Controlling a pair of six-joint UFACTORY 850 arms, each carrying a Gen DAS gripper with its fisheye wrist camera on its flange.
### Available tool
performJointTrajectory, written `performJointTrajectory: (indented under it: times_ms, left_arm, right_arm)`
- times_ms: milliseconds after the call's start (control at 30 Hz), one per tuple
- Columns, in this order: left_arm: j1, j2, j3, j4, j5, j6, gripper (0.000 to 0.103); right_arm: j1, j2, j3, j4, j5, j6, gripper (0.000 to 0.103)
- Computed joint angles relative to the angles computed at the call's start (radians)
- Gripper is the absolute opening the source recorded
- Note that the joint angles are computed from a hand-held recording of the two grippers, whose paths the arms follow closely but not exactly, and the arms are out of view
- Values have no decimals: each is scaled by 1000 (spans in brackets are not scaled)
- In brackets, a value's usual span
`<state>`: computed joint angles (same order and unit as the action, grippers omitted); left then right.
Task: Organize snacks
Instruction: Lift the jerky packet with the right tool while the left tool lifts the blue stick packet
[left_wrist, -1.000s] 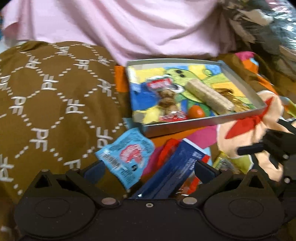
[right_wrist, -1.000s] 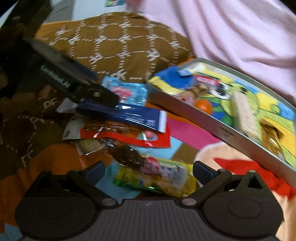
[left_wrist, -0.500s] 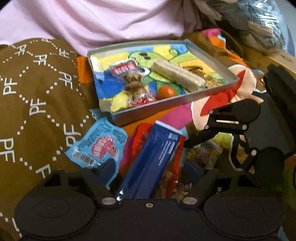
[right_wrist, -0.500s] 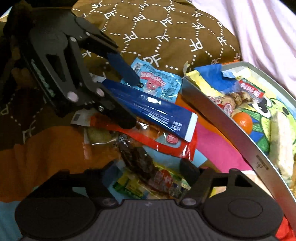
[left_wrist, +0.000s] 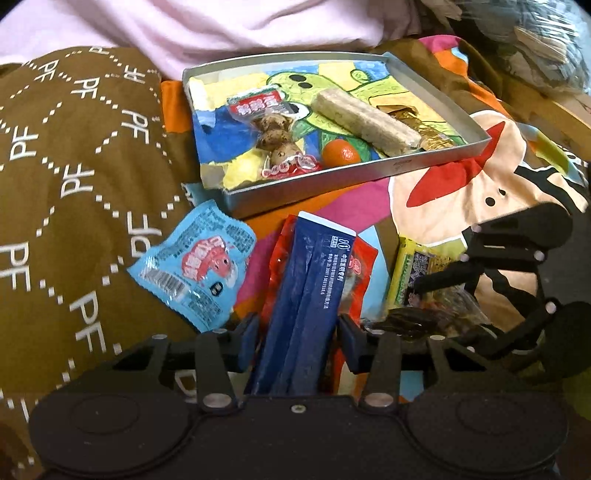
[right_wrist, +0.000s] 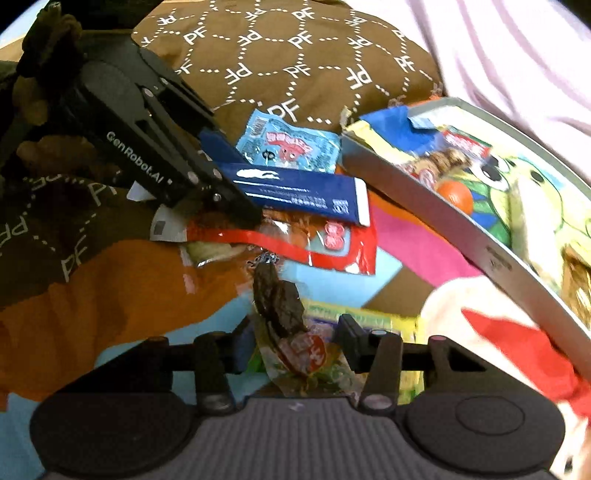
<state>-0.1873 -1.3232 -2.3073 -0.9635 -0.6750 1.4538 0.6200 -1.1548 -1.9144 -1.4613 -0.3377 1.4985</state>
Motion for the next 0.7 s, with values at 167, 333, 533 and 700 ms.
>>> performJointTrajectory:
  times_ms: [167, 333, 533, 700]
  left_arm:
    - [-21, 83, 147, 5, 121, -35, 48]
    - [-41, 154, 277, -39, 229, 17, 48]
    - [-46, 180, 326, -53, 249, 37, 48]
    - [-50, 188, 348, -100, 272, 97, 48]
  right_arm:
    - [23, 38, 71, -25, -47, 135, 51]
    - [32, 75, 124, 9, -35, 177, 54]
    - [20, 68, 107, 32, -15, 152, 74]
    - [-3, 52, 103, -12, 53, 260, 77]
